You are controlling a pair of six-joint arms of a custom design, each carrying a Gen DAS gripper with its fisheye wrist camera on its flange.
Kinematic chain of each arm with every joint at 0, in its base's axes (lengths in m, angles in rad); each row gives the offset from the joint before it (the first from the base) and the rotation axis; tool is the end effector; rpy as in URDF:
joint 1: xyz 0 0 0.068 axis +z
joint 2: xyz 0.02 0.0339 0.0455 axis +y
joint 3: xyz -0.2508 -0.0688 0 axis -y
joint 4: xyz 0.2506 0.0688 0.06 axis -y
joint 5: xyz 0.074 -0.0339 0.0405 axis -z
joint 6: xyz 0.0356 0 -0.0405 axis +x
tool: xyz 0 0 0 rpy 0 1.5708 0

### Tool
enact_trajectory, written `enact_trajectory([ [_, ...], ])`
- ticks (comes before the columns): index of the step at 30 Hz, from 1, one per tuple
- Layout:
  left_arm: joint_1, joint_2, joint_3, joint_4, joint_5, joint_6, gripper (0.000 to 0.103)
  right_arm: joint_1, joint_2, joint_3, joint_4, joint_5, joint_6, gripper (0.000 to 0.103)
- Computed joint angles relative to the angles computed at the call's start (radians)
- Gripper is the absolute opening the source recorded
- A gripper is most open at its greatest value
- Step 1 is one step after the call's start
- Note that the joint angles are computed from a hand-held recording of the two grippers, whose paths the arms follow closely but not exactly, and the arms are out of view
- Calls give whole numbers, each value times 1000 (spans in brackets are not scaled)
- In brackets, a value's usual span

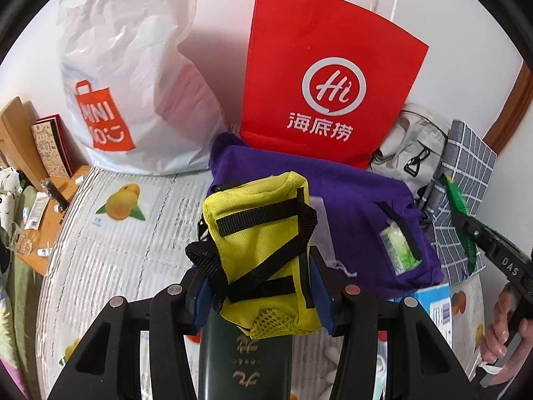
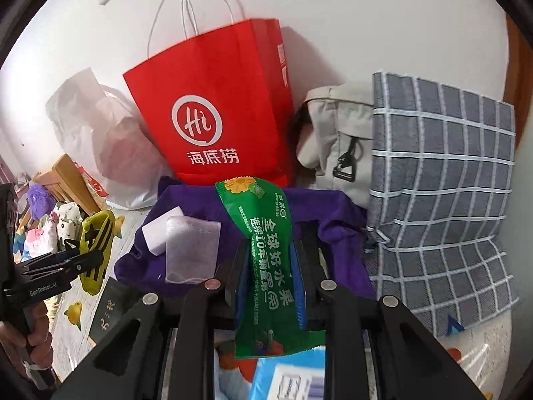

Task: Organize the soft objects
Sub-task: 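Carry the green packet and yellow pouch over the purple towel with both tools, then open both tools to drop the packet and pouch onto the purple towel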

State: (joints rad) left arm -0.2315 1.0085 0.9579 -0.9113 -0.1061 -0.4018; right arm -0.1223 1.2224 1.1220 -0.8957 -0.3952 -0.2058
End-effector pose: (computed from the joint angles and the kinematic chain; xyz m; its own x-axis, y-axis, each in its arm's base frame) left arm 0.1976 -0.0427 0.2832 -0.8010 -0.2107 -0.5604 -0.1565 0.9772 -0.1437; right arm 0.2476 -0.0166 0.2941 -0.7961 -0.0922 -0.5981 -0.2634 0.9426 0.2052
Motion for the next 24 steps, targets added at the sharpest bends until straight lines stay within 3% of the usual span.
enact_trajectory([
  [15, 64, 261, 28, 196, 109, 67, 50, 64, 257, 4, 70, 21, -14, 24],
  [24, 107, 320, 31, 210, 165, 98, 51, 108, 298, -41, 141, 52, 15, 27],
])
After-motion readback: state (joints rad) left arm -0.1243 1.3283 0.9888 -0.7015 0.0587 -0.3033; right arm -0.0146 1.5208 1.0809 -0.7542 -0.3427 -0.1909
